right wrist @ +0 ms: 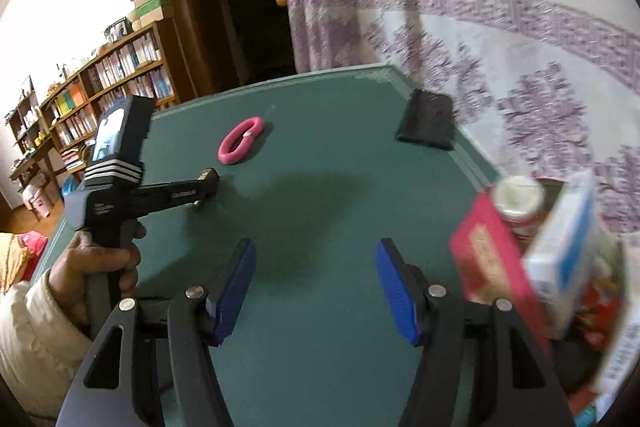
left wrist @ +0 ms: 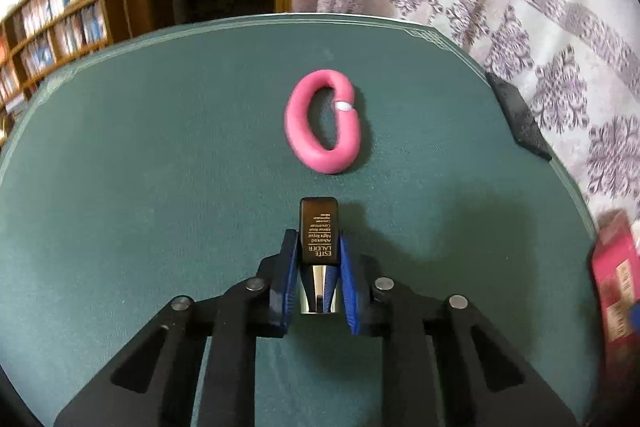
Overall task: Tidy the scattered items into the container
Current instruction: 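Grasp the gold-and-brown tube with the left tool while the right tool grasps the pink hair roller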
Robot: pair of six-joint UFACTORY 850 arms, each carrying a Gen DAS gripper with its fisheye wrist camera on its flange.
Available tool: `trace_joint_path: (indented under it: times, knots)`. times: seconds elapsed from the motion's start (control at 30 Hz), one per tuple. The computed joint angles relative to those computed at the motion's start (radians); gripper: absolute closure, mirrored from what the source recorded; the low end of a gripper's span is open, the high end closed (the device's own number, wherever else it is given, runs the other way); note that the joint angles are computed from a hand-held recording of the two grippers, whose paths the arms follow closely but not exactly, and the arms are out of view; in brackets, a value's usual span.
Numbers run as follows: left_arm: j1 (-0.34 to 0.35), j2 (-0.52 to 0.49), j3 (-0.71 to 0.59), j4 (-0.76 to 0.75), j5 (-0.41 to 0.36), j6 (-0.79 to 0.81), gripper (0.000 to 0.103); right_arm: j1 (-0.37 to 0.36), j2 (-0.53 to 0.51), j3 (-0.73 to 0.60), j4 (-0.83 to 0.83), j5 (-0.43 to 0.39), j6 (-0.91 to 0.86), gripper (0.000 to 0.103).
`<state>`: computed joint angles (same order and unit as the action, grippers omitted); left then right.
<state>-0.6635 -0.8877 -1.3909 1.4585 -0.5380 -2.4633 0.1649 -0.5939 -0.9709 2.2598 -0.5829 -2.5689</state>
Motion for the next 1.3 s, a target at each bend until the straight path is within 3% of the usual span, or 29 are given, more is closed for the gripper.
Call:
trace_joint_path:
  times: [0.27, 0.5, 0.73, 1.03, 1.17, 1.3]
  knots:
    - [-0.017, 0.083, 0.138, -0.007, -0.051, -0.070, 0.081, 0.070, -0.126, -0.193, -0.263, 0.070, 0.336, 0.037]
    - [-0.030, 0.123, 0.218, -0.028, -0.111, -0.131, 0.081, 0.138, -0.235, -0.372, -0.386, 0.140, 0.509, 0.037]
    - [-0.012, 0.115, 0.226, 0.000, -0.094, -0.191, 0.081, 0.212, -0.342, -0.560, -0.465, 0.213, 0.617, 0.033]
    - [-0.010, 0.124, 0.251, 0.018, -0.119, -0.228, 0.081, 0.281, -0.466, -0.786, -0.704, 0.323, 0.875, 0.031]
    - [-0.009, 0.118, 0.240, -0.001, -0.128, -0.203, 0.081, 0.292, -0.511, -0.853, -0.878, 0.338, 1.069, 0.031]
    - [-0.006, 0.121, 0.244, 0.012, -0.123, -0.225, 0.081, 0.309, -0.511, -0.849, -0.823, 0.392, 0.990, 0.030]
